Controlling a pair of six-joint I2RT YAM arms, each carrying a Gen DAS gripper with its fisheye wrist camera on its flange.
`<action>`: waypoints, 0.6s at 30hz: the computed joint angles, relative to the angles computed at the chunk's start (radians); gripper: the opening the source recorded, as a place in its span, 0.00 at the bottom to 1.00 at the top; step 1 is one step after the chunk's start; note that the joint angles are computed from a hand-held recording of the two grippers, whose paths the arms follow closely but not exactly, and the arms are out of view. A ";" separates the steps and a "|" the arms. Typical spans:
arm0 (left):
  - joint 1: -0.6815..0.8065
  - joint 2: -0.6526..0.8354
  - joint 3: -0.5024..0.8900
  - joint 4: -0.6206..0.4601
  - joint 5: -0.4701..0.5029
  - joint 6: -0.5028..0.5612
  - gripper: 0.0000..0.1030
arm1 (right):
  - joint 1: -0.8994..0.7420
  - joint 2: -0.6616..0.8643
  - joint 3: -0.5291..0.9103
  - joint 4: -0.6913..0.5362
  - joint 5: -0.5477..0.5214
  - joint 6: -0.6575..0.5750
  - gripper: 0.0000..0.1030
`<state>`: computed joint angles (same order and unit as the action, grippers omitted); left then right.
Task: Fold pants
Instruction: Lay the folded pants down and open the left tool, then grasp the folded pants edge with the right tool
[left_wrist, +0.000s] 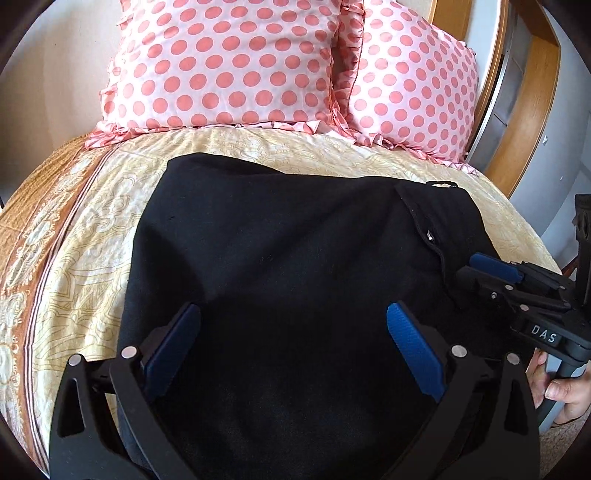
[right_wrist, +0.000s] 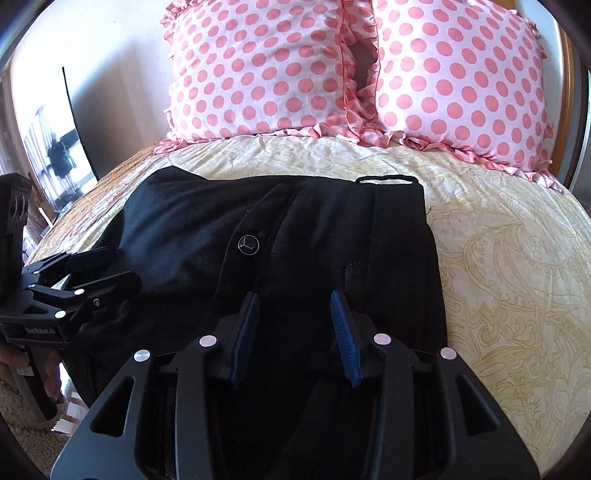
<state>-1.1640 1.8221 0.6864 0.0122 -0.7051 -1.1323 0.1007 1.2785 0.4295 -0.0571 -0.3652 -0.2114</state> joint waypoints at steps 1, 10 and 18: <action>-0.017 0.001 0.014 -0.043 -0.020 -0.021 0.98 | -0.007 -0.027 -0.011 -0.005 -0.012 -0.002 0.54; -0.184 0.095 0.210 -0.541 -0.154 -0.327 0.98 | -0.051 -0.390 -0.137 -0.137 -0.033 -0.070 0.67; -0.240 0.170 0.199 -0.506 -0.195 -0.415 0.98 | -0.042 -0.314 -0.207 -0.034 0.001 -0.066 0.71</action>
